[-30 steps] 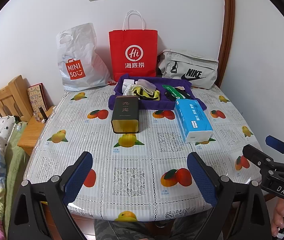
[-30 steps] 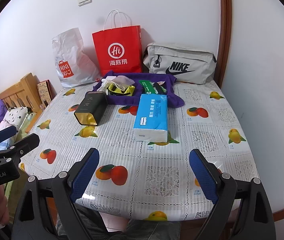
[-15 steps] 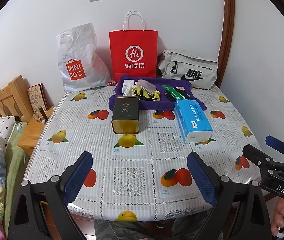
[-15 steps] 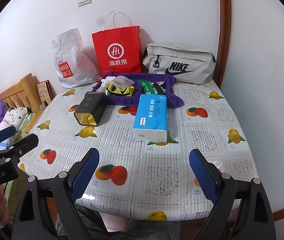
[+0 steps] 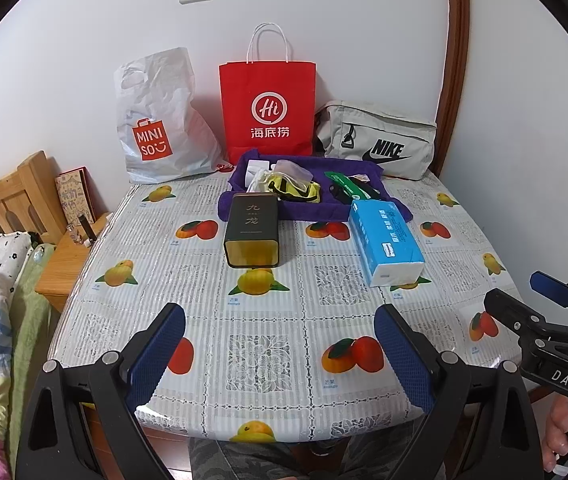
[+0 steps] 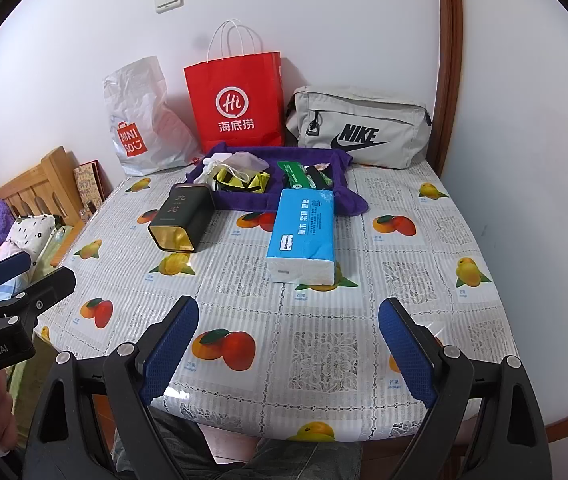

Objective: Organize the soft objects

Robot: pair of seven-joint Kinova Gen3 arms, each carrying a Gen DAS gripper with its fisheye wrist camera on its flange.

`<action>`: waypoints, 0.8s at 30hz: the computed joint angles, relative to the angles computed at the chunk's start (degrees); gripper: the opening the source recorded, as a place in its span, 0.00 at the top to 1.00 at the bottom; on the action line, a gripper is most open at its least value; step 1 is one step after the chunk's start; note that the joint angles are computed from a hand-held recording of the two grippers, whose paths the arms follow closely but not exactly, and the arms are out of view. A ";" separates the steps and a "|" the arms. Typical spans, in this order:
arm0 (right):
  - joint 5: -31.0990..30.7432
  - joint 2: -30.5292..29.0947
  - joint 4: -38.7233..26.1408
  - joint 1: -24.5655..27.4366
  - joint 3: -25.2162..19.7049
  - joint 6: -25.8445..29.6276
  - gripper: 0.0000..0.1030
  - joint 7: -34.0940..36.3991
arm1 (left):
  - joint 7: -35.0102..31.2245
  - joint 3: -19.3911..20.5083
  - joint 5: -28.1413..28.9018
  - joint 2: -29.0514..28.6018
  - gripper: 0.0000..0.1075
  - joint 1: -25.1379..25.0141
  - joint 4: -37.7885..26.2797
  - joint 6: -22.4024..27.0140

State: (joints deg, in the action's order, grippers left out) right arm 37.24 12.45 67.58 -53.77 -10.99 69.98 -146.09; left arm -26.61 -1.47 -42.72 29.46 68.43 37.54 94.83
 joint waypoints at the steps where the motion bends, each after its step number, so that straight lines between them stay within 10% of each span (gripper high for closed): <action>1: 0.02 0.03 -0.03 -0.02 0.00 0.05 0.12 0.02 | -0.02 -0.01 0.00 0.08 0.11 0.01 -0.15 0.13; 24: 0.07 0.09 -0.06 -0.17 0.08 0.07 0.12 -0.12 | 0.08 0.15 -0.06 -0.33 0.11 -0.15 0.61 -0.28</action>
State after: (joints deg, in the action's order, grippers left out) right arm 37.31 12.54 67.52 -53.94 -10.91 70.05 -146.21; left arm -26.53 -1.31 -42.78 29.12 68.29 38.15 94.55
